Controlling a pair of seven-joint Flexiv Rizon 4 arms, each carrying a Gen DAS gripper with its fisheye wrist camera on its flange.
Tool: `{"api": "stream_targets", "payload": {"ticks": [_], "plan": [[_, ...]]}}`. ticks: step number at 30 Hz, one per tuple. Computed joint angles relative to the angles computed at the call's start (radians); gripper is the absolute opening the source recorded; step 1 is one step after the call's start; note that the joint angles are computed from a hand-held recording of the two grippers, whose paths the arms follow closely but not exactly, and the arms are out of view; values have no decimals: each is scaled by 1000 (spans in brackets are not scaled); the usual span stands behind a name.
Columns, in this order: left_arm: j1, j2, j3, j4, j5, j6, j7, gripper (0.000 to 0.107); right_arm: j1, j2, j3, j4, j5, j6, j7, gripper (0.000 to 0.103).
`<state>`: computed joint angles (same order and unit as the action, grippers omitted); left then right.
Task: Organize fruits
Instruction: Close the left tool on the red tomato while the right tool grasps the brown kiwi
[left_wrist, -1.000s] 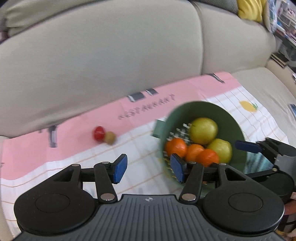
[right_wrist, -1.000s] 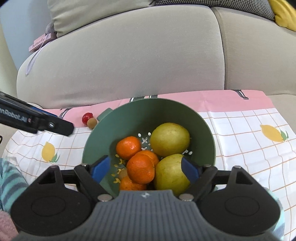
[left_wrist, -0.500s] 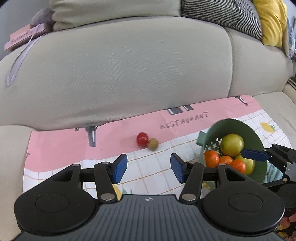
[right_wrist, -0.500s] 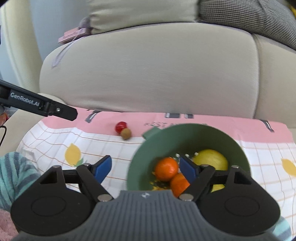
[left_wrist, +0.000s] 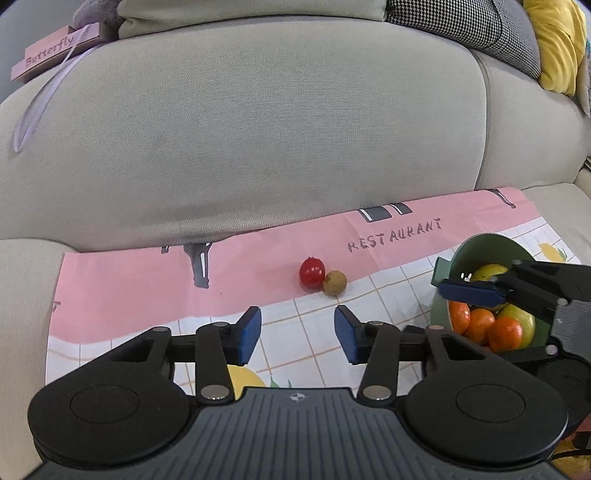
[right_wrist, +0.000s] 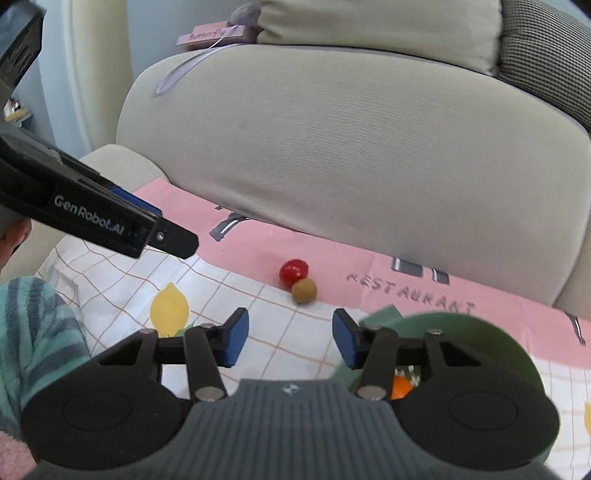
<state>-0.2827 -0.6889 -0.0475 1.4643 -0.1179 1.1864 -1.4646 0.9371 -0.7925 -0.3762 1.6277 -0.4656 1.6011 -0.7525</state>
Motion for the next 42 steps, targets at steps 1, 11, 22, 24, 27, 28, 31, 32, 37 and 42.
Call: {"api": "stream_targets", "payload": {"ticks": [1, 11, 22, 24, 27, 28, 31, 32, 37, 42], "plan": [[4, -9, -5, -10, -2, -3, 7, 51, -20, -11, 24, -26, -7, -18, -14, 41], [35, -117, -45, -130, -46, -64, 86, 40, -152, -146, 185, -276, -98, -219, -88, 30], [70, -246, -102, -273, -137, -136, 176, 37, -191, -271, 238, -468, -157, -375, -165, 27], [68, -269, -104, -305, -147, -152, 186, 37, -199, -285, 254, -493, -153, -397, -187, 27], [60, -303, -99, -357, -156, -183, 189, 37, -202, -296, 262, -507, -144, -407, -198, 20], [58, -313, -97, -371, -157, -192, 189, 37, -206, -300, 269, -516, -138, -415, -205, 16], [55, -340, -96, -411, -162, -216, 191, 37, -217, -309, 290, -537, -113, -433, -217, 13], [54, -348, -95, -423, -163, -224, 191, 37, -216, -309, 289, -537, -108, -433, -215, 13], [52, -386, -93, -482, -166, -260, 193, 37, -226, -329, 307, -578, -78, -481, -217, 13], [56, -413, -102, -522, -178, -287, 194, 36, -225, -346, 304, -612, -72, -502, -251, 16]]}}
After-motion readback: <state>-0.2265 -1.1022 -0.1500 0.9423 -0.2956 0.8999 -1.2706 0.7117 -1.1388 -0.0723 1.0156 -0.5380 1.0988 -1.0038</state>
